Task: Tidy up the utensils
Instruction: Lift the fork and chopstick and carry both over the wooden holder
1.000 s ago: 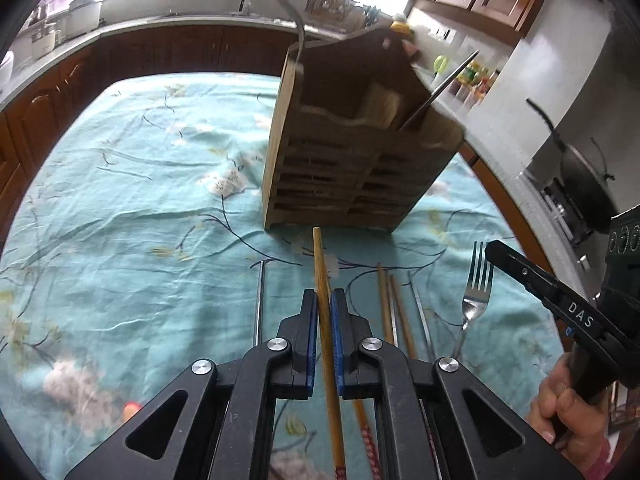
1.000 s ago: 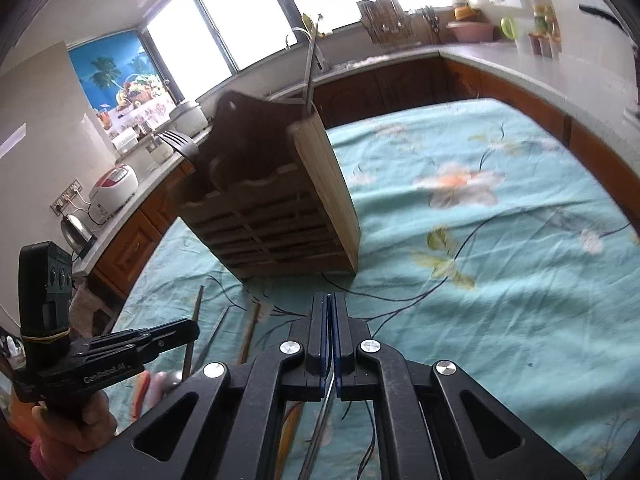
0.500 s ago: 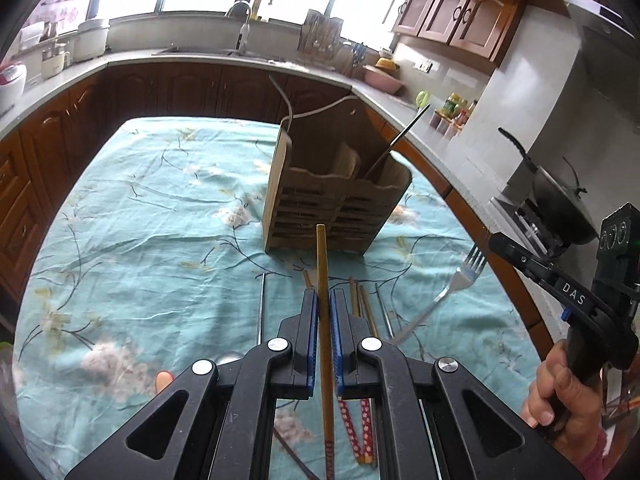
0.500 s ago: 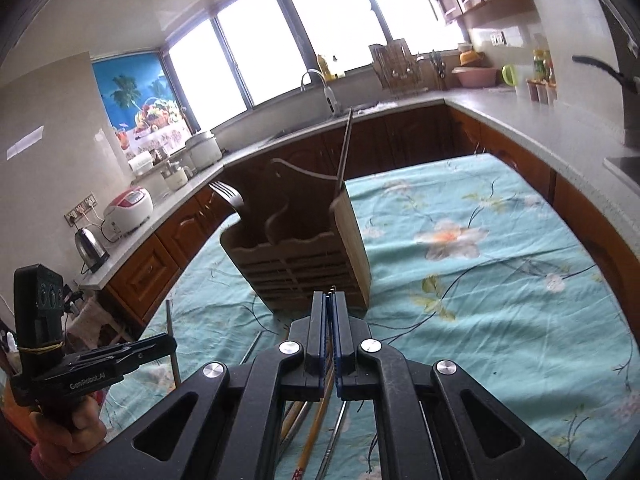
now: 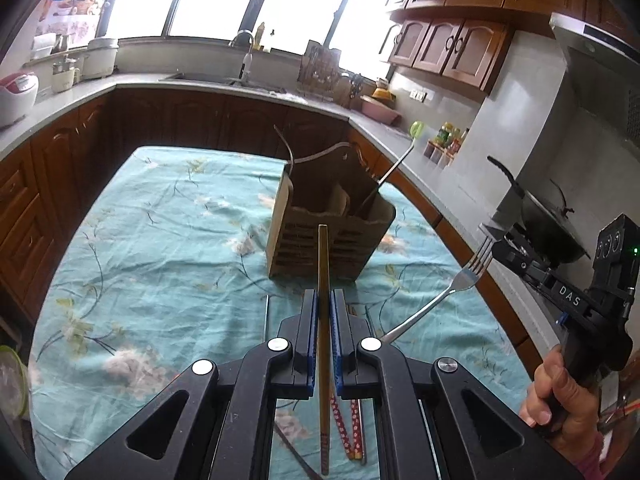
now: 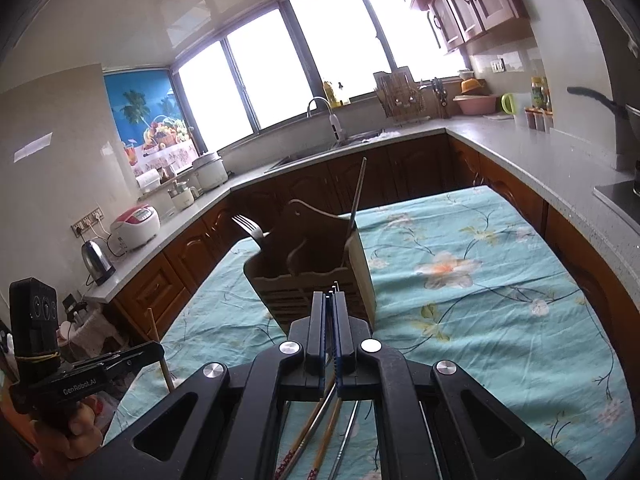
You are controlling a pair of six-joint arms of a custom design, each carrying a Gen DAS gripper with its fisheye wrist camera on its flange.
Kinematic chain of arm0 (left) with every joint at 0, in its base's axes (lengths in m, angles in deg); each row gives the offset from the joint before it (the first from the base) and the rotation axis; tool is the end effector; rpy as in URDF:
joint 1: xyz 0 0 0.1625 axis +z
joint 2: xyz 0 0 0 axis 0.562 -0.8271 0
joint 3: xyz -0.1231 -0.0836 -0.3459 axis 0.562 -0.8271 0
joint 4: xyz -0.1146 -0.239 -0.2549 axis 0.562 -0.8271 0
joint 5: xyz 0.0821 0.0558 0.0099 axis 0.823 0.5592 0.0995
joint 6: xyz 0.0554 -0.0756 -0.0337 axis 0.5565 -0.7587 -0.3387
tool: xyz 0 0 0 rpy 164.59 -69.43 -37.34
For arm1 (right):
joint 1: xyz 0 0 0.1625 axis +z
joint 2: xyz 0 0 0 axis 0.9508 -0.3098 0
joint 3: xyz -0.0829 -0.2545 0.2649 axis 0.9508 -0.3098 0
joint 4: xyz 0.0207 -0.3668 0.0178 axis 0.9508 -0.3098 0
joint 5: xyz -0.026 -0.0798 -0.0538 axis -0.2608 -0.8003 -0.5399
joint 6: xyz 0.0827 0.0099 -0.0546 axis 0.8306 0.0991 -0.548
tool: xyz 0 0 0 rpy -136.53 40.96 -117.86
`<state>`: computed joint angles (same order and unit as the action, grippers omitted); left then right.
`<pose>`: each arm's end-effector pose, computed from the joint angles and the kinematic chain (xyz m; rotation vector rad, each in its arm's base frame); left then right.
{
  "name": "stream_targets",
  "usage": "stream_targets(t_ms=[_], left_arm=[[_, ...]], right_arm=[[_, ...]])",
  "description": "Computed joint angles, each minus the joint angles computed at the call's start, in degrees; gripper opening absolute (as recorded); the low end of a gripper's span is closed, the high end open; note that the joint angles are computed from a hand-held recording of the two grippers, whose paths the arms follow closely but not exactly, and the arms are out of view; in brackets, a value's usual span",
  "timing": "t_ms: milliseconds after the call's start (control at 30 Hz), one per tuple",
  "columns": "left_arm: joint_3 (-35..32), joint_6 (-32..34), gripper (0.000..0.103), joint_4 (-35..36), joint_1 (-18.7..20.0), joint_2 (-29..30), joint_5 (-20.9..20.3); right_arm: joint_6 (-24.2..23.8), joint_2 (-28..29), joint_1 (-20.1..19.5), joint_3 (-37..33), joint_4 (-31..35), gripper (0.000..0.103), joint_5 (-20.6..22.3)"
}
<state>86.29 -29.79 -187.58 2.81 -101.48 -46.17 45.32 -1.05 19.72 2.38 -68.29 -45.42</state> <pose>-0.4295 -0.6024 0.1783 0.0157 2.2829 -1.2692 0.1618 -0.7393 0.4162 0.9038 -2.7674 0.8912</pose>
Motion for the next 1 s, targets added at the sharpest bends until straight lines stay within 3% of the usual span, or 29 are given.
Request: stream_targets(t_ms=[533,767,1000], left_arm=[[-0.5,11.9,0.004,-14.2,-0.8,1.0,3.6],[-4.4,19.0,0.004,-20.4,0.0,3.5,4.1],[-12.5,30.5,0.004,-29.6,1.7,8.6,3.7]], right_arm=[[-0.3,1.5,1.1,-3.7,-1.9,0.003,1.6],[-0.3,3.9,1.5,-8.2,-1.9,0.003,1.7],[-1.0,7.9,2.0,-14.8,-2.4,0.003,1.0]])
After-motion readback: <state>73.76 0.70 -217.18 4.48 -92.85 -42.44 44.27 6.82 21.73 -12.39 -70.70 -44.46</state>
